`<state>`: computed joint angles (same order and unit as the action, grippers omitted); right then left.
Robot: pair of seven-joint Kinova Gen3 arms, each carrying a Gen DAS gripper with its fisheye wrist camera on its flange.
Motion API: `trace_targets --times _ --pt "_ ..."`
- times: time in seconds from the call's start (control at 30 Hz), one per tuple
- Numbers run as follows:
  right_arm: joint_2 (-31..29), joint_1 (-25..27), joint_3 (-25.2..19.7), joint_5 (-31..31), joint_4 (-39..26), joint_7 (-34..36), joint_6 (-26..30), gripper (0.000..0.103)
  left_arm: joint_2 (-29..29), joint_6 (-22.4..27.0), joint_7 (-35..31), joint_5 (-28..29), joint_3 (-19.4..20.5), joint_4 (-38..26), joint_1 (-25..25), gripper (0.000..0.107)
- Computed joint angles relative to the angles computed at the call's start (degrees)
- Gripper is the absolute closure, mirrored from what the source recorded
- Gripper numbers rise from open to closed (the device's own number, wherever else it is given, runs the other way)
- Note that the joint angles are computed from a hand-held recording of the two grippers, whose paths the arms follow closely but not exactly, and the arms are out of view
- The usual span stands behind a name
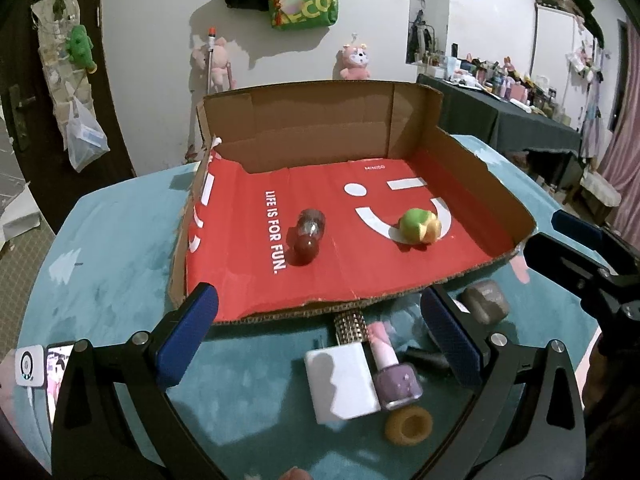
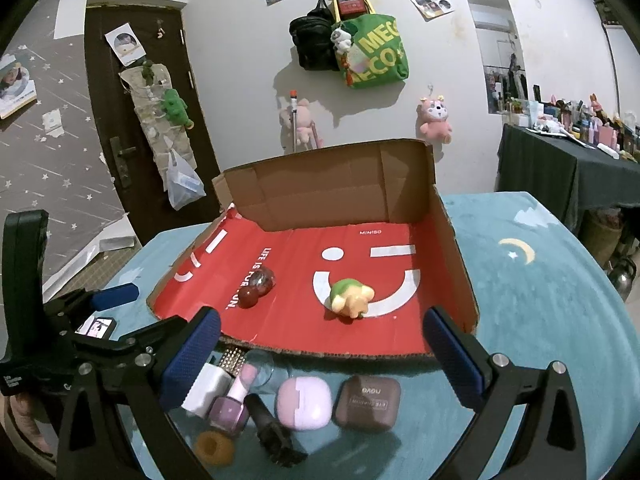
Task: Organize rigid objects
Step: 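Withdraw both grippers from the box back toward the remaining items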
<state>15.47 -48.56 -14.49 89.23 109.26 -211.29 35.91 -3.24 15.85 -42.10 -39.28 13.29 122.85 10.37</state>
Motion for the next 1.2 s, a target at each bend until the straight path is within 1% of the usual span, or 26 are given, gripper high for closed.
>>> trace_targets --times 0.1,0.27,0.37,0.6,0.7,0.8,0.93,1.2 --pt "0.0 -0.5 -0.3 0.8 0.4 -0.7 0.5 0.0 -0.4 0.2 0.4 -0.1 0.3 0.7 -0.1 0.004" --pt "0.3 -2.0 -1.0 1.5 1.0 -1.4 3.2 0.0 -0.7 0.2 0.3 0.6 0.7 1.7 -0.2 0.004" --pt "0.3 -2.1 -1.2 1.4 1.2 -1.6 3.3 0.0 -0.7 0.6 1.9 -0.7 1.5 2.2 -0.5 0.004" --pt "0.8 -2.9 -1.5 0.9 1.7 -1.1 3.6 0.0 -1.3 0.0 1.4 -0.2 1.8 3.6 -0.4 0.004" --pt "1.0 -3.1 -1.5 0.8 1.9 -1.5 3.6 0.0 -1.5 0.2 2.9 -1.2 2.6 4.3 -1.0 0.004" --pt "1.0 -3.2 -1.5 0.3 2.1 -1.4 3.6 0.0 -1.3 0.2 2.0 0.0 2.2 4.6 -0.9 0.004" --pt "1.1 -3.3 -1.5 0.1 2.5 -2.0 3.3 0.0 -1.6 -0.2 2.3 0.2 2.3 5.2 -1.2 0.004" --pt "1.6 -3.9 -1.5 -0.9 3.1 -1.4 3.1 0.0 -1.4 -0.8 0.0 2.8 2.0 6.3 -1.2 0.004"
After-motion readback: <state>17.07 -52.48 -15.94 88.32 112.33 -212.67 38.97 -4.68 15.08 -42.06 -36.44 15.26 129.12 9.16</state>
